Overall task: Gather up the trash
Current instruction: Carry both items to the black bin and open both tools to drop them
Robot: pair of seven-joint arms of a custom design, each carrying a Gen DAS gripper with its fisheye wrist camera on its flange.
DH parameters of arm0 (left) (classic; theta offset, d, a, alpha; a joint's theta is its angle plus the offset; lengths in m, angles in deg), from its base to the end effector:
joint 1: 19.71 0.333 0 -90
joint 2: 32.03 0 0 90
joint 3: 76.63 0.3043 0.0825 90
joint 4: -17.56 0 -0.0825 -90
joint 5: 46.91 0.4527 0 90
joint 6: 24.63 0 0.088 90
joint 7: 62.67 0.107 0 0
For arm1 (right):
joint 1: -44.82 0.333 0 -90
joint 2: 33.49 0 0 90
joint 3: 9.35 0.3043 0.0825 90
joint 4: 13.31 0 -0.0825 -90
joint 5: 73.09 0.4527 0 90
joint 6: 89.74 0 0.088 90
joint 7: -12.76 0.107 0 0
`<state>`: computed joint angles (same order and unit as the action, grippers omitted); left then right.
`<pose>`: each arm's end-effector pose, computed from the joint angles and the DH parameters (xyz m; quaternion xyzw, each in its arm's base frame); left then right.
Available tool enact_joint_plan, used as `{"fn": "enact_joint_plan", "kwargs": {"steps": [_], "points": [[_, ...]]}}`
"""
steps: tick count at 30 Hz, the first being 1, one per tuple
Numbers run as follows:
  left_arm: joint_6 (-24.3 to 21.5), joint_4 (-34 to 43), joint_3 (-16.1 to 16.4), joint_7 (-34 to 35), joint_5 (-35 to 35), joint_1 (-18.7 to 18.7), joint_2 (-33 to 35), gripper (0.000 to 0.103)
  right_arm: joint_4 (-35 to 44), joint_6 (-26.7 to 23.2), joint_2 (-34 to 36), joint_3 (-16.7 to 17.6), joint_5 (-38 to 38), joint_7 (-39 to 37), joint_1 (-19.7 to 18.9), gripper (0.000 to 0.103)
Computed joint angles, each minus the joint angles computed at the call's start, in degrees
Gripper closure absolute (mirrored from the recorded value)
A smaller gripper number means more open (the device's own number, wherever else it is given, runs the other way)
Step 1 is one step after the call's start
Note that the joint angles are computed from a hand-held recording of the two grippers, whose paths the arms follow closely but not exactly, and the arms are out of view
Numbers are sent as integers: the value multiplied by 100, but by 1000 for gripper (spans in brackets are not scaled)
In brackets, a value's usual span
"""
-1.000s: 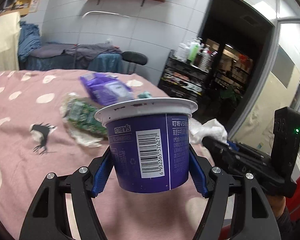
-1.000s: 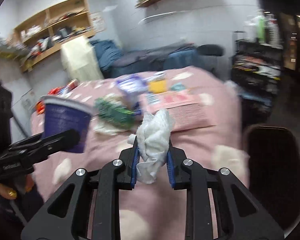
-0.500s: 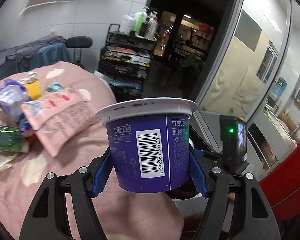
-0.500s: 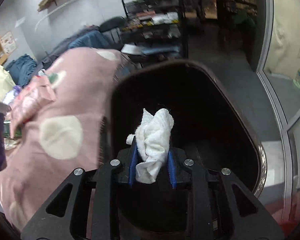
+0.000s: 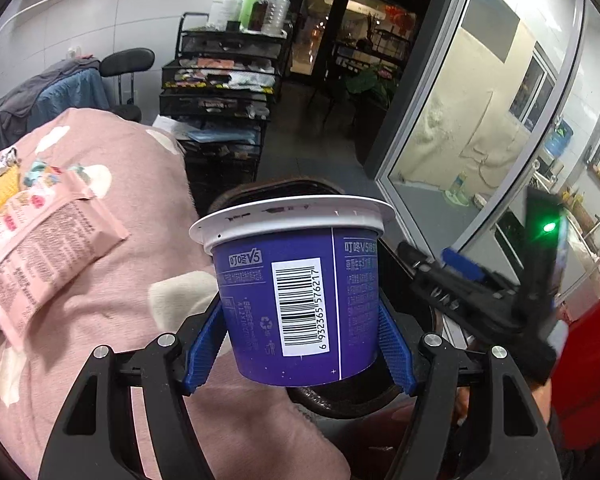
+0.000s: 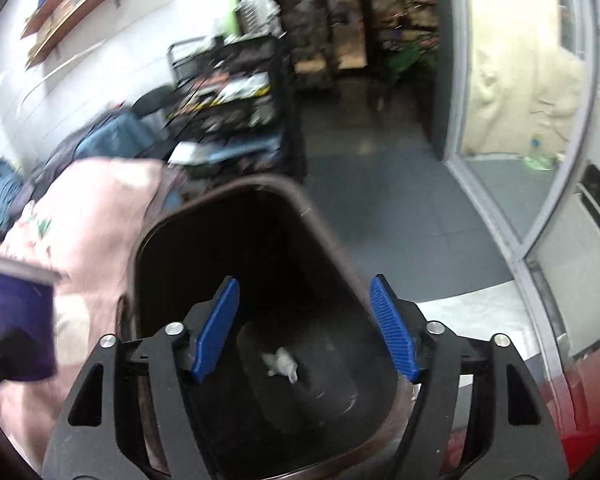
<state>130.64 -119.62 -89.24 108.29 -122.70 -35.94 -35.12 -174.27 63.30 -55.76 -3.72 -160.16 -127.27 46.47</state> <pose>0.4991 -0.2353 0.2982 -0.3595 0.8523 -0.3791 0.0259 0.4060 0.0762 0.2579 -0.3454 0.8455 -0.3349 0.2315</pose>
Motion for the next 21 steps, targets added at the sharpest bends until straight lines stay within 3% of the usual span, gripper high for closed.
{"fn": "enact_joint_plan", "kwargs": {"steps": [7,15,17,21], "points": [[289,123,-204,-613,960,-153,285,34,-333,-112,-649,18,-4,65,-119,25],[548,265,-310,-1982,2601,-163,668,30,-547,-11,-1104,180,134,-20,-234,20],[576,258,-343,-2056,2669,-120,670,22,-562,17,-1141,219,154,-13,-257,19],[563,236,-401,-1686,2235,-55,576,16,-564,83,-1176,265,162,-41,-305,18]]}}
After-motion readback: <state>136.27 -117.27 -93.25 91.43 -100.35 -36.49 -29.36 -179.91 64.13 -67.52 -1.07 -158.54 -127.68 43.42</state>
